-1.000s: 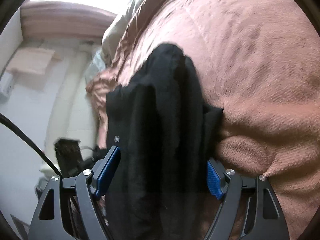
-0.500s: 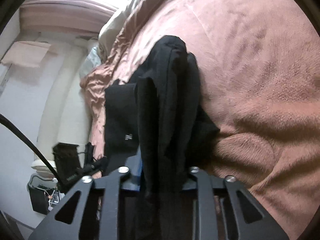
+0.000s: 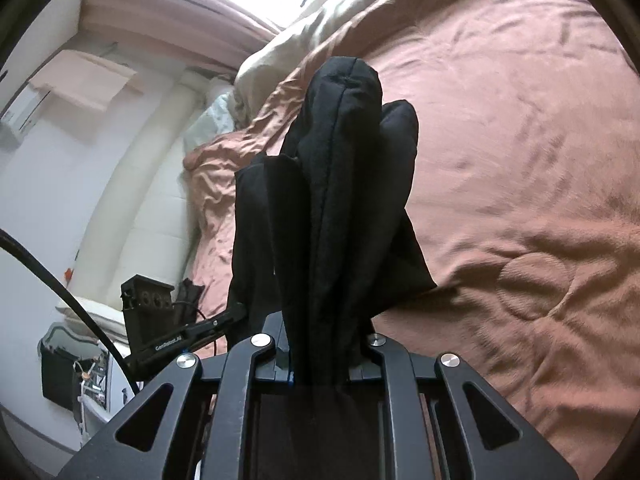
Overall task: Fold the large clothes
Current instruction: 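Lift the folded black shirt with both tools and carry it toward the headboard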
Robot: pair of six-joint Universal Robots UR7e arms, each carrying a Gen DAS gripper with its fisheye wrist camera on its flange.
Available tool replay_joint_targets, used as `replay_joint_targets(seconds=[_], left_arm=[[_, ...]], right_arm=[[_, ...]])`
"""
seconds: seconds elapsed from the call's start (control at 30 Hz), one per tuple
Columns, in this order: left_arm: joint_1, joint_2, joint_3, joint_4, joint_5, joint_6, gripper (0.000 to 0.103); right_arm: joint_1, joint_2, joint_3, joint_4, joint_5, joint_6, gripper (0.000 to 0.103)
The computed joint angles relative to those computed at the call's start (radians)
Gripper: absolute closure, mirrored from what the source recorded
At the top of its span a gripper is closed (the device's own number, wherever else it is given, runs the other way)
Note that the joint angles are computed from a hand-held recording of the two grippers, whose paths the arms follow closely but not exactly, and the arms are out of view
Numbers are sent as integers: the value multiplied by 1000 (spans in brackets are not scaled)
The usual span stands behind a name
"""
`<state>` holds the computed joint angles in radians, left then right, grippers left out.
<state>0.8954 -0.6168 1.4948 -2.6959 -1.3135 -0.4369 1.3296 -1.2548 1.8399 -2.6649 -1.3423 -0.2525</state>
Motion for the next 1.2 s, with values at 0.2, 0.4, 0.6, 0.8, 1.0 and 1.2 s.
replay_joint_targets(seconds=[0.2,0.4,0.6,0.8,1.0,1.2], left_arm=[[-31,-104,78,-47,41,4,85],[-62,-243,166,-76,107,7,85],[-91,-410,263,-81,196,4,85],[-123,-585,363,-89,281,4,86],[-154,-750,433,-58,367,3,87],[-187,-897,472,27,477,8,87]], right_arm=[[61,-27,43,-34,17,-9,91],[146,-6,60,-78,33,-8,91],[247,47,58,-113,39,2,91],[352,132,17,-136,27,23,91],[446,229,-40,-162,18,51,91],[513,362,-146,-161,15,65,91]])
